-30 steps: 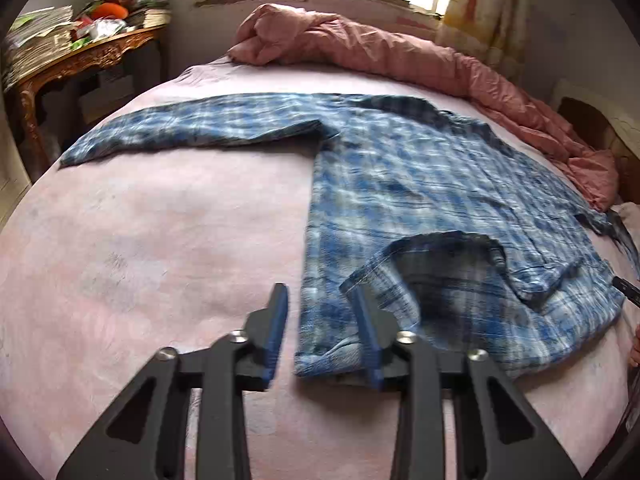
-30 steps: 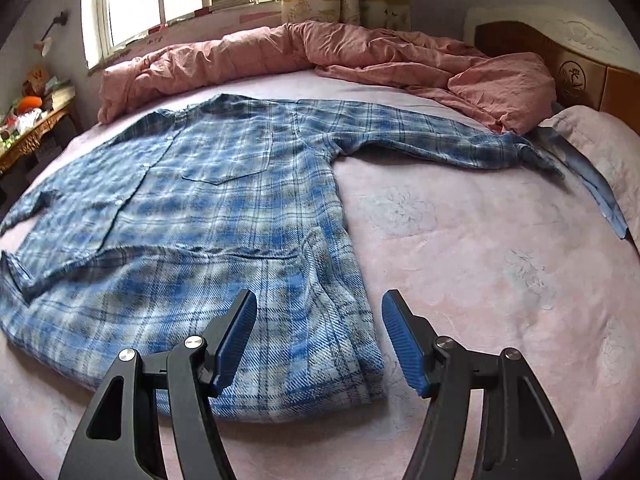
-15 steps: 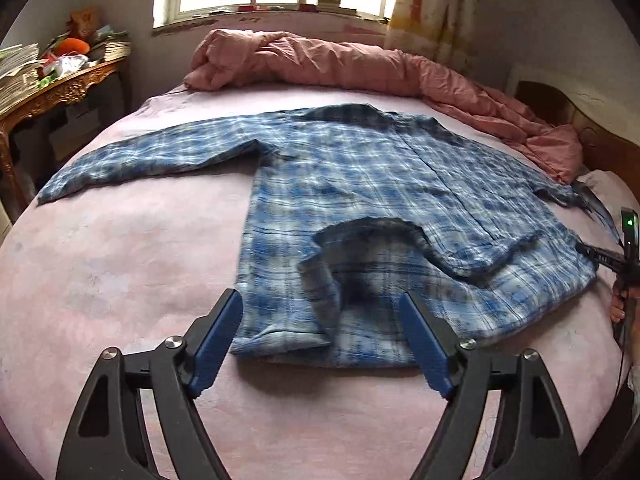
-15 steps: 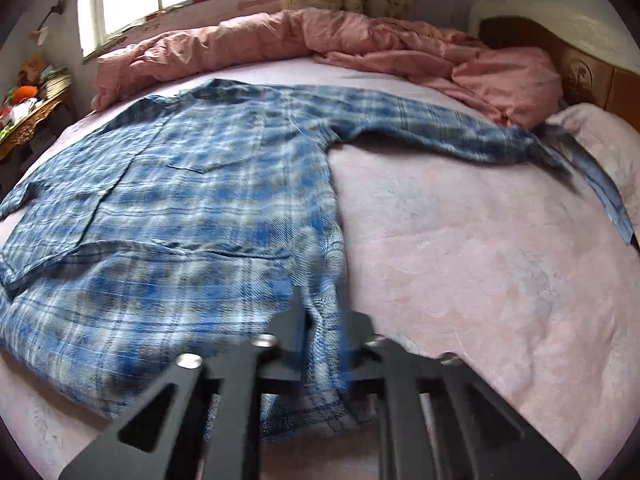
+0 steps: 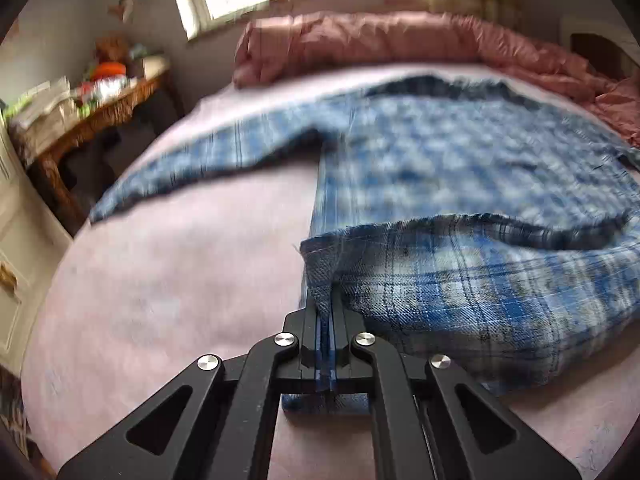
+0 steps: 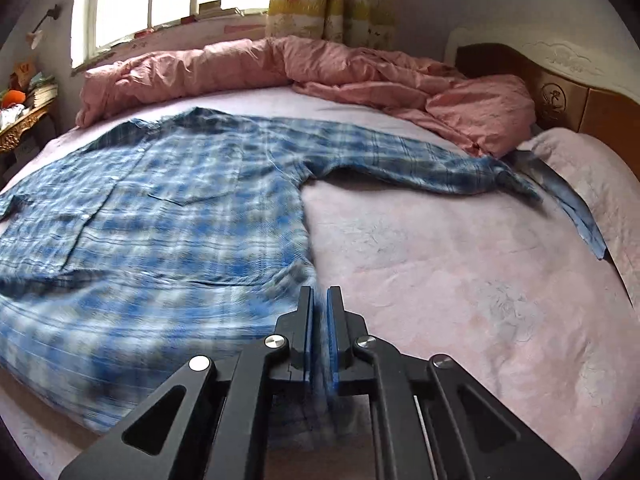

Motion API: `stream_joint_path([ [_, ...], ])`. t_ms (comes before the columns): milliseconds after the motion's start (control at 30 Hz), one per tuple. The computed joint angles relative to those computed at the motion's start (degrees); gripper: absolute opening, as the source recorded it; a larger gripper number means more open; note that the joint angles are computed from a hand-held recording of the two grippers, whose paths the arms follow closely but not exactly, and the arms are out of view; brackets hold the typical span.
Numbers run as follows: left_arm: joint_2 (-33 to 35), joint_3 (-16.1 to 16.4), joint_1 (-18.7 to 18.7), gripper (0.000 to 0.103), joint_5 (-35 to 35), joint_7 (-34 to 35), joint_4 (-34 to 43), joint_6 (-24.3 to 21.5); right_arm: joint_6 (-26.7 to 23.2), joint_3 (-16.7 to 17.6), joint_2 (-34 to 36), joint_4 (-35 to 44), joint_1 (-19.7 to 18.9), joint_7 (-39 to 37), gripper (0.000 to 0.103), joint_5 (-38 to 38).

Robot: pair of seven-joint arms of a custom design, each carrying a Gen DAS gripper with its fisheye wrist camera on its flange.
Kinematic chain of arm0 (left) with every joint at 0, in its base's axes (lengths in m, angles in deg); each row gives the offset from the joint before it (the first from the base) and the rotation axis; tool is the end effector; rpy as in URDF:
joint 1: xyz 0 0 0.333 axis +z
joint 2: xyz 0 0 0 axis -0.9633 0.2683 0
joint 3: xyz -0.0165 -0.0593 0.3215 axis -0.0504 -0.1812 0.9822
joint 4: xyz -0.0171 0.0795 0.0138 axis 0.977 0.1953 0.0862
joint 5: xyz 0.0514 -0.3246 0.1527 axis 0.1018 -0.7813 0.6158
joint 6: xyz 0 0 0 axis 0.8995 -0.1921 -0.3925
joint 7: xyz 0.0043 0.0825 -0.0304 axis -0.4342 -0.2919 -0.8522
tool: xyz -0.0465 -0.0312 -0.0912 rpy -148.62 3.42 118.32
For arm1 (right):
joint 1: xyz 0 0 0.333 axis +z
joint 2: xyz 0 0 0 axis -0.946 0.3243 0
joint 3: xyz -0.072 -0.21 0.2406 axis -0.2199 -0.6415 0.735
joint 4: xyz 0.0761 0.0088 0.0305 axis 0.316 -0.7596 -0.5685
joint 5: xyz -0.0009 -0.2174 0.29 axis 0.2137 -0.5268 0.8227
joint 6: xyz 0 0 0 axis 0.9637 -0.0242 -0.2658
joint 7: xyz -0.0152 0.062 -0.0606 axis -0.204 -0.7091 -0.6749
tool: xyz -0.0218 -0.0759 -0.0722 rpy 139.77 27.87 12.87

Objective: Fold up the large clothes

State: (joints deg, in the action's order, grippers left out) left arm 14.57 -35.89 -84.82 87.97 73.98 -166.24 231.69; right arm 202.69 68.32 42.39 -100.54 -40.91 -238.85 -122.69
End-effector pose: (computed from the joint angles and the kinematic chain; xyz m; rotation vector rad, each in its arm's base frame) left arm 0.5115 -0.2160 0.4490 -1.5489 1.9444 -0.5763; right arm 0.4025 0.3151 0.4225 -1.4201 2.1487 -1.0386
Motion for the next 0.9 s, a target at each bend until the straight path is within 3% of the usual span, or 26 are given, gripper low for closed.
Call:
stream_joint_path([
  [67, 1.71, -0.74, -0.24, 0.008, -5.15, 5.79, 0.88, -3.89, 3.49, -0.82, -0.72, -1.43, -0.89, 0.23, 0.007, 1.28],
  [133, 1.55, 0.07, -1.62, 0.017, 1.29, 2.50, 1.11, -5.05, 7.33, -1.21, -1.97, -3.33, -1.78, 1.55, 0.007, 0.73],
  [167, 1.11, 0.23, -1.99, 0.034, 4.21, 0.62, 1.00, -5.31, 7.49, -0.90, -2.42, -3.80, -1.94, 2.65, 0.007, -0.11],
  [233, 0.02, 0.44, -1.89, 0.052, 9.30, -3.74, 0.23, -3.96, 8.08, -0.26, -3.69, -4.79, -2.16, 4.53, 0.008, -2.00],
  [300, -1.08, 0.29, -0.91, 0.057, 9.39, -4.55, -0.94, -0.87, 8.03, 0.50, -4.96, -5.59, -2.21, 5.50, 0.024, -2.50],
  [367, -2.24, -0.11, 0.36, 0.069, 2.46, -0.14, -2.79, 3.42, 8.95, 1.05, -6.40, -6.74, -2.38, 7.49, 0.065, -2.54],
  [500, -4.22, -1.52, 0.89, 0.085, -21.07, 15.31, -6.31, 4.21, 17.74, 0.87, -9.41, -10.15, -4.11, 12.95, 0.067, -2.98],
  [600, -3.65, -2.28, 0.39, 0.084, -45.57, 31.13, -7.58, 3.88, 23.55, 0.63, -8.55, -11.19, -5.39, 11.91, 0.067, 0.29],
  [633, -3.35, -2.50, 0.39, 0.078, -48.68, 32.62, -7.77, 4.15, 24.51, 0.69, -7.92, -11.19, -5.51, 10.30, 0.067, 1.93],
  [700, -3.40, -2.07, 0.52, 0.056, -42.86, 28.54, -8.18, 4.88, 22.72, 1.48, -6.97, -10.55, -5.44, 7.89, 0.053, 4.26],
  [733, -3.61, -1.72, 0.68, 0.022, -34.17, 22.41, -8.04, 4.61, 19.92, 2.12, -6.61, -9.89, -5.12, 7.10, 0.028, 5.18],
  [767, -4.21, -1.59, 1.05, 0.010, -29.50, 19.01, -8.42, 4.88, 19.78, 2.25, -7.05, -10.26, -5.17, 8.64, 0.019, 4.29],
  [833, -6.18, -1.42, 1.57, 0.009, -32.21, 18.91, -10.74, 8.11, 22.52, 2.35, -9.03, -12.23, -5.99, 15.35, 0.014, 0.00],
  [900, -8.37, -1.42, 2.13, 0.008, -34.75, 19.29, -12.77, 10.54, 21.36, 3.21, -10.14, -12.70, -6.05, 16.85, 0.013, -1.17],
])
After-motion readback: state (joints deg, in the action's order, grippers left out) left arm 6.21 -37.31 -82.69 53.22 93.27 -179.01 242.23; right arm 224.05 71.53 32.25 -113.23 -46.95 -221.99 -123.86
